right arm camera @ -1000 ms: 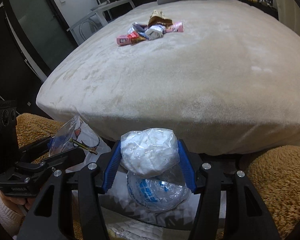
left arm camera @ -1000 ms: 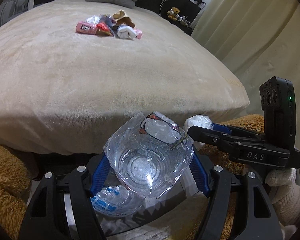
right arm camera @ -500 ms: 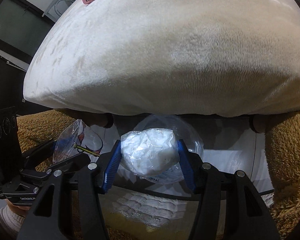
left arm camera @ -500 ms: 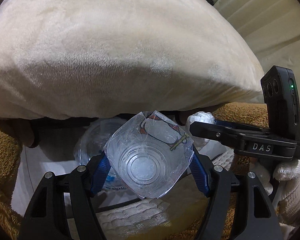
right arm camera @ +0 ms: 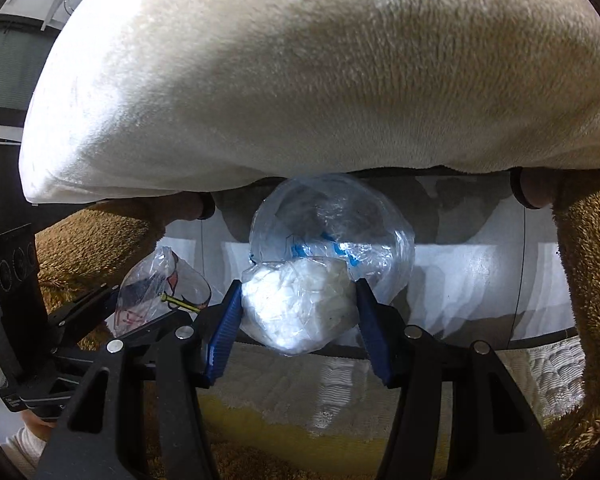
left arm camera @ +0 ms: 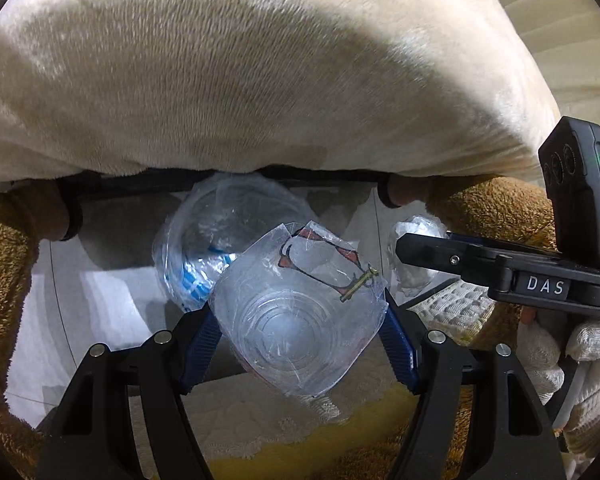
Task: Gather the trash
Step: 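Open the left tool over the trash bag while the right tool releases the bundle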
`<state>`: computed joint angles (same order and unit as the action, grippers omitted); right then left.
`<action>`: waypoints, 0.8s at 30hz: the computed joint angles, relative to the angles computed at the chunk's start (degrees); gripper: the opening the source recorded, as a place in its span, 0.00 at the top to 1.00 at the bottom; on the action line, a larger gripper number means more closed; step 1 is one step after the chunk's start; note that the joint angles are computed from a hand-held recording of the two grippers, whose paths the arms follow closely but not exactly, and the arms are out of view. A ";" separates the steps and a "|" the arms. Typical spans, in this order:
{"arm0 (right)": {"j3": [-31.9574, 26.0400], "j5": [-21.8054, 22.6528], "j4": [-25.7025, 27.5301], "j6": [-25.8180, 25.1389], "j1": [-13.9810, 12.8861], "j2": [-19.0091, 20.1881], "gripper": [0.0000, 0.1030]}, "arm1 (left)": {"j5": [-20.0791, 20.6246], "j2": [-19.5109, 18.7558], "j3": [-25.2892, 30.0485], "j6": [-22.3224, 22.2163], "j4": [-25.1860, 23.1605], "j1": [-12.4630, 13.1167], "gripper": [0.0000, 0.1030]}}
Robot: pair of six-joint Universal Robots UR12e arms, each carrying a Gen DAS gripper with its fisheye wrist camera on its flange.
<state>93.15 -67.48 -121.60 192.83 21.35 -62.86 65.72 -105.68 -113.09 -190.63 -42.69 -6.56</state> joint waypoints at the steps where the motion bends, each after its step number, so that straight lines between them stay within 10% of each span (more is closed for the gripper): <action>1: -0.47 -0.42 1.26 0.05 0.06 0.29 0.46 | 0.04 -0.15 0.22 -0.14 -0.50 -0.20 0.32; 24: -0.40 0.45 2.12 1.33 -0.49 0.13 0.38 | 0.91 -0.72 1.32 1.28 -3.84 -0.69 0.23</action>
<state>92.75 -67.03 -119.48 194.16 20.85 -62.73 66.63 -106.40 -111.77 -189.35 -46.53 -7.26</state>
